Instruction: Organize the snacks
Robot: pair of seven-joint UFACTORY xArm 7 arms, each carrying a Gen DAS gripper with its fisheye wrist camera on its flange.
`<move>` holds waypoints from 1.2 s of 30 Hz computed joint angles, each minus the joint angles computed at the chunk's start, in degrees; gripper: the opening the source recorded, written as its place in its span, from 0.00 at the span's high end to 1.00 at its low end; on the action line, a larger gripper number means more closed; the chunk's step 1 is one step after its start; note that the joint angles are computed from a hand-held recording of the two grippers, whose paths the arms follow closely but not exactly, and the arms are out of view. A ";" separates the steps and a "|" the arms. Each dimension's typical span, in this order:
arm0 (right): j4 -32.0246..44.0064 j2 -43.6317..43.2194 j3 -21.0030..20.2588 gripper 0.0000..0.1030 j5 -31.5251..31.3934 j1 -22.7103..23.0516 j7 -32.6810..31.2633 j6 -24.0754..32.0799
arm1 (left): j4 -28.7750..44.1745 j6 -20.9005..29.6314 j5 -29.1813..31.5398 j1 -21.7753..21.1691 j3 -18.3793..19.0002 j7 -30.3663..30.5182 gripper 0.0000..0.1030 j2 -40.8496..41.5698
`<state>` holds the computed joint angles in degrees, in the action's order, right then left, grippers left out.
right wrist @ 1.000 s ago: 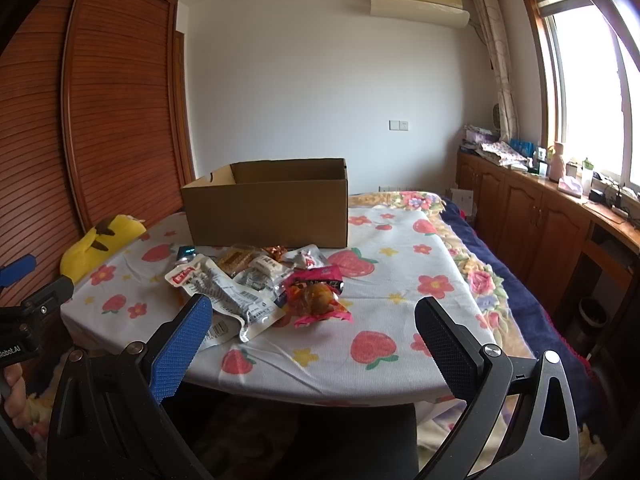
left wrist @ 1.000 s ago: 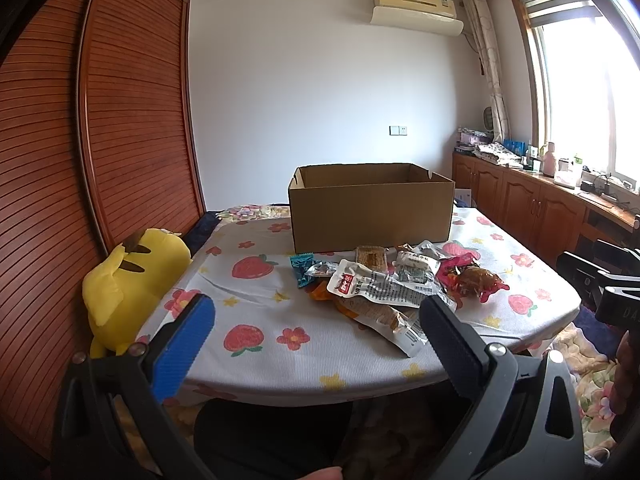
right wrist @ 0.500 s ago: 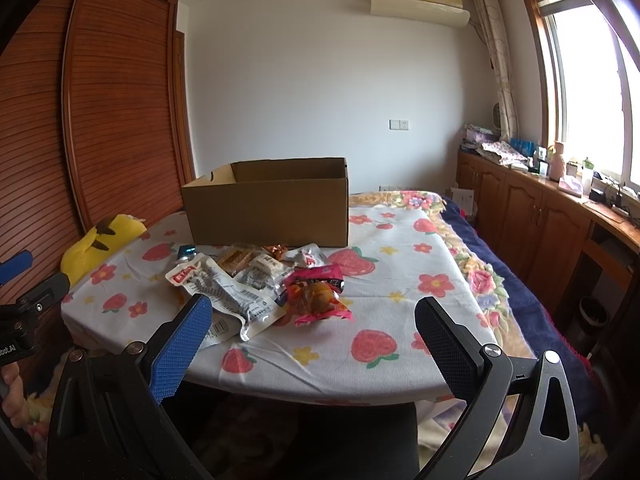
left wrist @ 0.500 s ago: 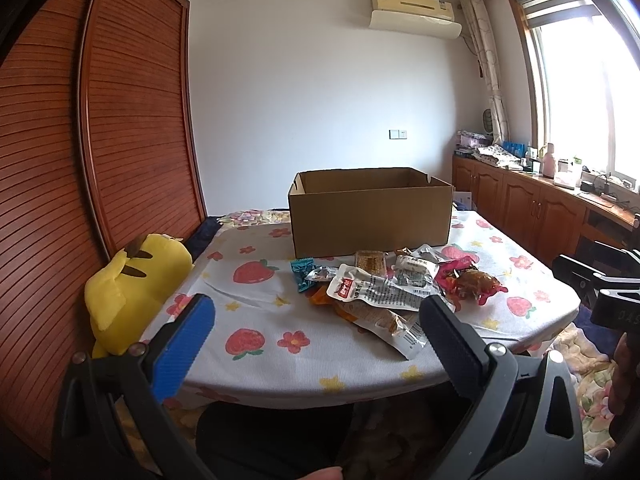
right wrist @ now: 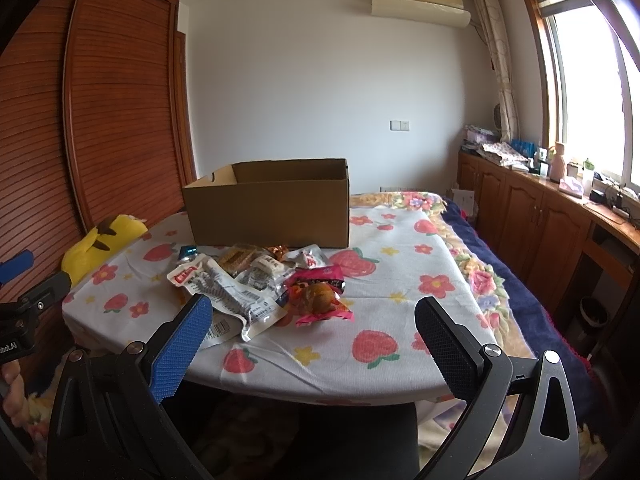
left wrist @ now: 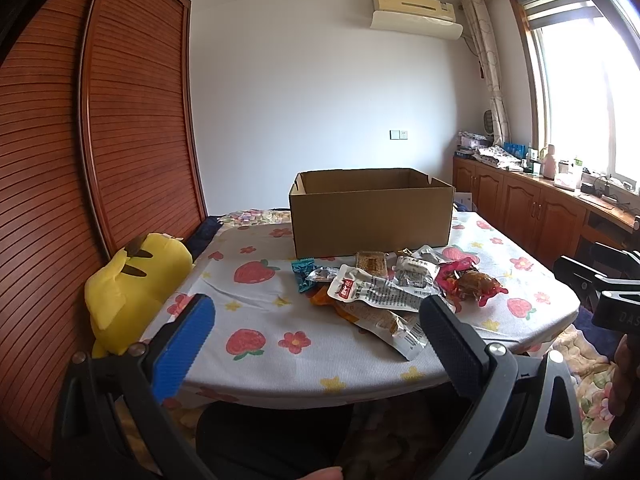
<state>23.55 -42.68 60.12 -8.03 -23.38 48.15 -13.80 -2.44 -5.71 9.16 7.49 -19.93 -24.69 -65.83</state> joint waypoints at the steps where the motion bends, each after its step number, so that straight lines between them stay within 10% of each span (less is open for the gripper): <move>1: -0.01 0.03 -0.01 0.00 -0.04 0.00 -0.01 -0.07 | 0.01 0.01 0.02 0.04 0.10 0.06 0.00 -0.06; 20: 0.24 0.60 -0.39 0.00 -0.21 0.36 -0.28 0.15 | 0.71 -0.49 -0.29 -0.05 1.74 1.63 0.00 2.45; 36: 7.39 24.53 2.25 0.02 -1.99 -8.62 -16.90 -4.37 | 10.36 -10.84 -5.16 5.19 -0.37 7.70 0.00 29.53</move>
